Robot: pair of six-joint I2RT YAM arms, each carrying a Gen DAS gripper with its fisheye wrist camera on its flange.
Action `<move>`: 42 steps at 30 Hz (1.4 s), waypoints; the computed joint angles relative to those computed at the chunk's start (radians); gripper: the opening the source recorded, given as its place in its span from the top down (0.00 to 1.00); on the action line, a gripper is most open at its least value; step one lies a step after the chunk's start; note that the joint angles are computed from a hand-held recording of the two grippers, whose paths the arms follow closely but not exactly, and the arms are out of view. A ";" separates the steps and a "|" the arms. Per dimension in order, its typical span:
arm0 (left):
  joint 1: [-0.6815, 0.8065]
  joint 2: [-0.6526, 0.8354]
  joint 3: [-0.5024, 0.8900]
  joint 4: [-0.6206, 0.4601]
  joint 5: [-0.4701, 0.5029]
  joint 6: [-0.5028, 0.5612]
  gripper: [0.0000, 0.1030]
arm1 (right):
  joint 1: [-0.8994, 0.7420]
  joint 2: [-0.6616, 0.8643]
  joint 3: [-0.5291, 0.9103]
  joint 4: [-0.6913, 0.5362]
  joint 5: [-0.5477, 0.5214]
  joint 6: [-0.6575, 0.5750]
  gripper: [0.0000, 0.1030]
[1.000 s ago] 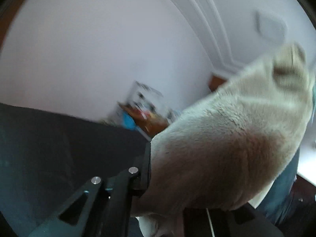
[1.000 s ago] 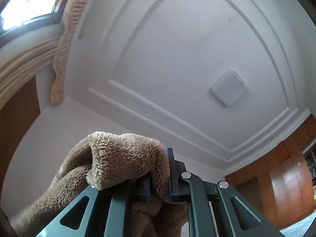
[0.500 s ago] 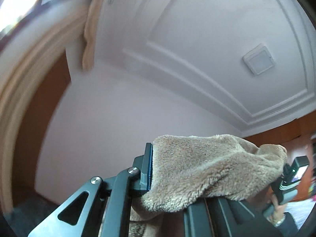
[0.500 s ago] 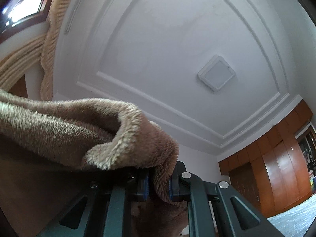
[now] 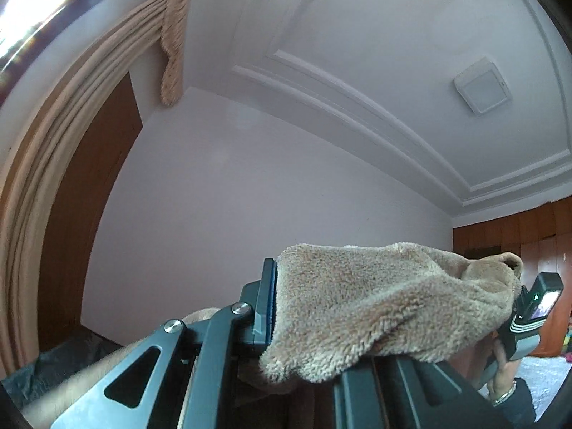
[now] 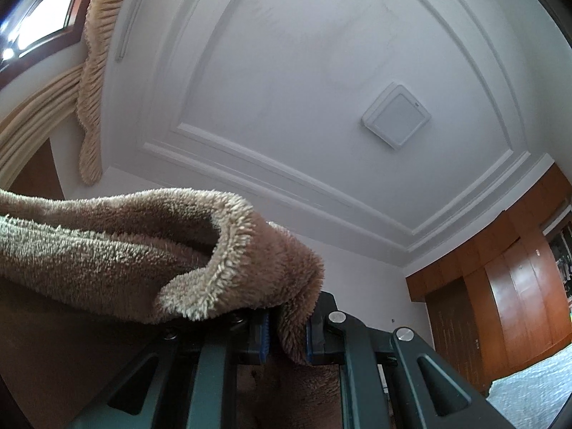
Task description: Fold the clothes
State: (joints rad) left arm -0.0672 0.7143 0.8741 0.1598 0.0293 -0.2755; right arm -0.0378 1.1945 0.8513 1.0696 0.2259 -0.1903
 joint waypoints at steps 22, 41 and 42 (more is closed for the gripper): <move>-0.169 -0.221 -0.131 0.181 -0.184 0.201 0.87 | -0.085 -0.163 0.042 0.090 0.015 -0.024 0.87; 0.127 0.796 0.373 -0.162 -0.151 0.138 0.86 | 0.146 0.723 0.691 -0.599 0.006 -0.235 0.87; 0.137 0.882 0.447 -0.204 -0.149 0.130 0.86 | 0.155 0.794 0.765 -0.651 0.013 -0.248 0.87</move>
